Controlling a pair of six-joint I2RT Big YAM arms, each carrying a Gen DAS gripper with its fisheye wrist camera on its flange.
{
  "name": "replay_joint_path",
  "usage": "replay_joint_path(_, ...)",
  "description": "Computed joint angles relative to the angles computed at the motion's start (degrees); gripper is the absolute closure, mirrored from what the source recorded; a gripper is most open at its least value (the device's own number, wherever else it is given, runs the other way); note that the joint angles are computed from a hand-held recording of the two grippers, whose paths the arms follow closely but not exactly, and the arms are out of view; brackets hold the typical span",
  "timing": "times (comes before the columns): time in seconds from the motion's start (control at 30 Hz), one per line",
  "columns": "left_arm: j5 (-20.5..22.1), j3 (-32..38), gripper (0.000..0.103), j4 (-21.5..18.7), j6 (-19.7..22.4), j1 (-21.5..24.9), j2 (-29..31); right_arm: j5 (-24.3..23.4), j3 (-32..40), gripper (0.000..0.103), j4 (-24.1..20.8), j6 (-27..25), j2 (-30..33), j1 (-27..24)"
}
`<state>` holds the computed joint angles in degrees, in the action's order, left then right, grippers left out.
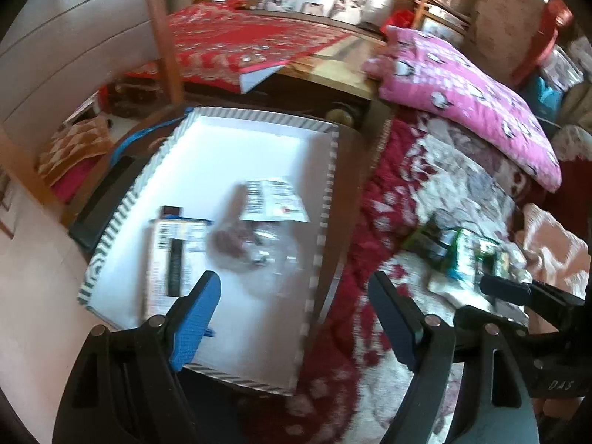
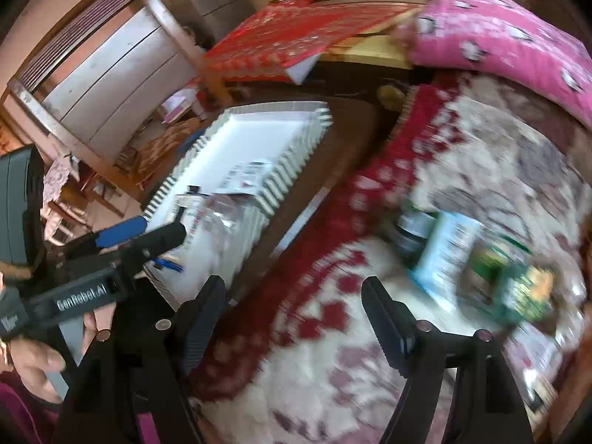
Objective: Organize snacks
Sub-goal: 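Open both grippers to drop the biscuit pack and cake into the tray, then grasp the green snack bag with the left gripper while the right gripper grasps the light blue packet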
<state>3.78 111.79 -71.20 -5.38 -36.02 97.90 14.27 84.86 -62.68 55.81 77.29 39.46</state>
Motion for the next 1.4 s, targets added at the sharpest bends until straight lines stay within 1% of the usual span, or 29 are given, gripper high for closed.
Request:
replay_joint_path(0.2,1.4,0.7,0.022,-0.7,0.5,-3.4,0.3,3.8,-6.7,0.022,-3.6,6.7,-7.6,1.9)
replay_joint_path(0.33,3.0,2.3,0.022,-2.4,0.6,-5.6,1.7,6.3,-10.5,0.021,-6.5,11.8,-12.1,3.5)
replay_joint_path(0.57,5.2,5.0,0.022,-4.9,0.5,-8.3,4.7,8.5,-15.8,0.02,-8.9,19.1,-17.9,5.7)
replay_joint_path(0.63,6.3,6.4,0.022,-5.8,0.4,-8.5,6.0,8.5,-16.6,0.02,-8.9,19.7,-18.7,5.8)
replay_joint_path(0.8,7.0,11.1,0.022,-8.0,0.8,-8.9,10.2,7.7,-18.7,0.019,-7.3,19.9,-20.1,5.5)
replay_joint_path(0.93,7.2,14.8,0.022,-8.5,0.3,-9.0,13.4,6.8,-20.0,0.019,-5.9,19.8,-20.7,5.1)
replay_joint_path(1.13,9.2,20.9,0.022,-10.6,2.9,-9.2,18.7,5.8,-20.4,0.018,-5.3,18.8,-20.7,4.3)
replay_joint_path(1.2,9.7,23.3,0.022,-11.8,3.6,-9.2,20.6,5.6,-20.3,0.018,-5.0,18.6,-20.7,4.0)
replay_joint_path(1.3,11.4,28.1,0.022,-14.7,4.3,-9.3,24.5,5.2,-19.9,0.018,-4.9,17.7,-20.4,3.5)
replay_joint_path(1.4,12.0,31.1,0.022,-15.9,4.4,-9.5,26.9,4.5,-19.3,0.018,-4.5,16.4,-19.8,3.0)
